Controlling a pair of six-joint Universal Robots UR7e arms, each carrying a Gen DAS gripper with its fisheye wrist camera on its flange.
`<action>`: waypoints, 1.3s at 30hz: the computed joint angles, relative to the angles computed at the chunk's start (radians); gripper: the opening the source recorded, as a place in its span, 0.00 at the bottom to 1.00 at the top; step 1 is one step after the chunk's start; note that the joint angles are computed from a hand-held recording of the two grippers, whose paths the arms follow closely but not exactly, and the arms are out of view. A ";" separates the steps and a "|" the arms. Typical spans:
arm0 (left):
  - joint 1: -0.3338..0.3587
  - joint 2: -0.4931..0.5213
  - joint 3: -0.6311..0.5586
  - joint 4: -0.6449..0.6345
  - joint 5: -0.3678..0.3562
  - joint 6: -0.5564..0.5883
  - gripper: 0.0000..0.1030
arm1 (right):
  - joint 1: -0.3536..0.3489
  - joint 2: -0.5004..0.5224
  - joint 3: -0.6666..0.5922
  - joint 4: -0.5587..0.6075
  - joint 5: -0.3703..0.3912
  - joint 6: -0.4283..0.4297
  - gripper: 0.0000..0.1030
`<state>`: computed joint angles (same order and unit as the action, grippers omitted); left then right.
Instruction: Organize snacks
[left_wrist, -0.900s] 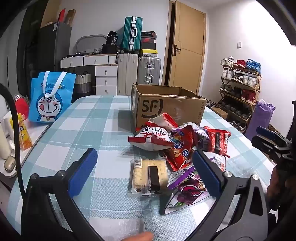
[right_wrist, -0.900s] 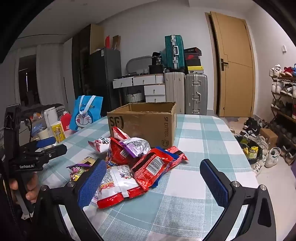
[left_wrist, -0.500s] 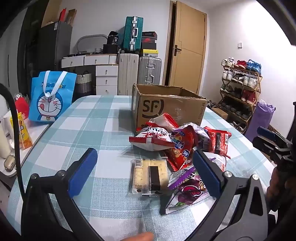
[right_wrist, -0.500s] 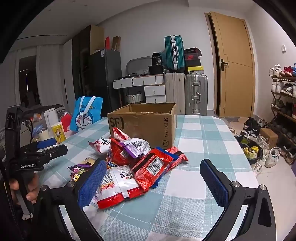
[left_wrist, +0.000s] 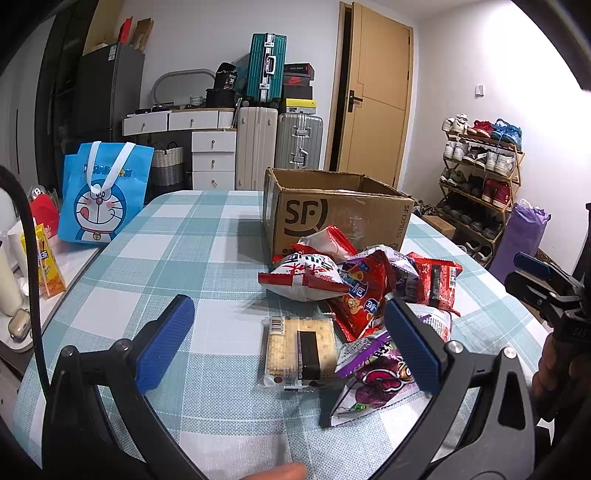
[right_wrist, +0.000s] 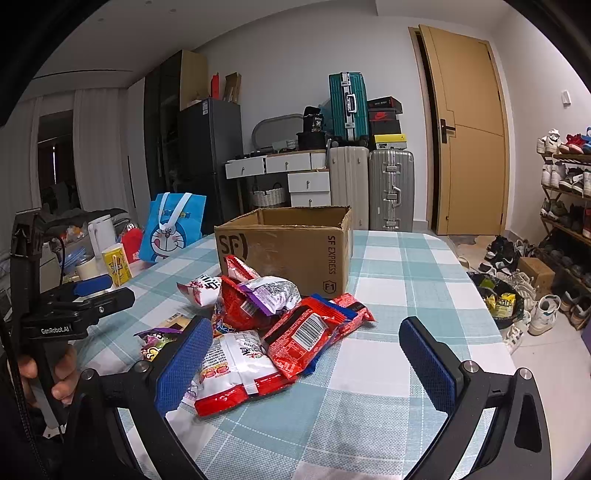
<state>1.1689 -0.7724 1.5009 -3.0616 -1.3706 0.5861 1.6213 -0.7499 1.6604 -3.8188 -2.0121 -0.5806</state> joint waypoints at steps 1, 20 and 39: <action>0.000 0.000 0.000 0.000 0.000 0.000 0.99 | 0.001 0.002 -0.001 -0.005 -0.003 0.000 1.00; 0.007 0.002 -0.004 0.005 -0.005 0.002 0.99 | 0.000 0.001 0.000 -0.004 0.002 0.000 1.00; 0.007 0.008 -0.020 0.014 0.007 -0.003 0.99 | -0.001 0.000 0.001 -0.008 0.004 0.002 1.00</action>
<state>1.1762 -0.7648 1.4806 -3.0480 -1.3641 0.5829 1.6203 -0.7494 1.6618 -3.8270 -2.0086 -0.5783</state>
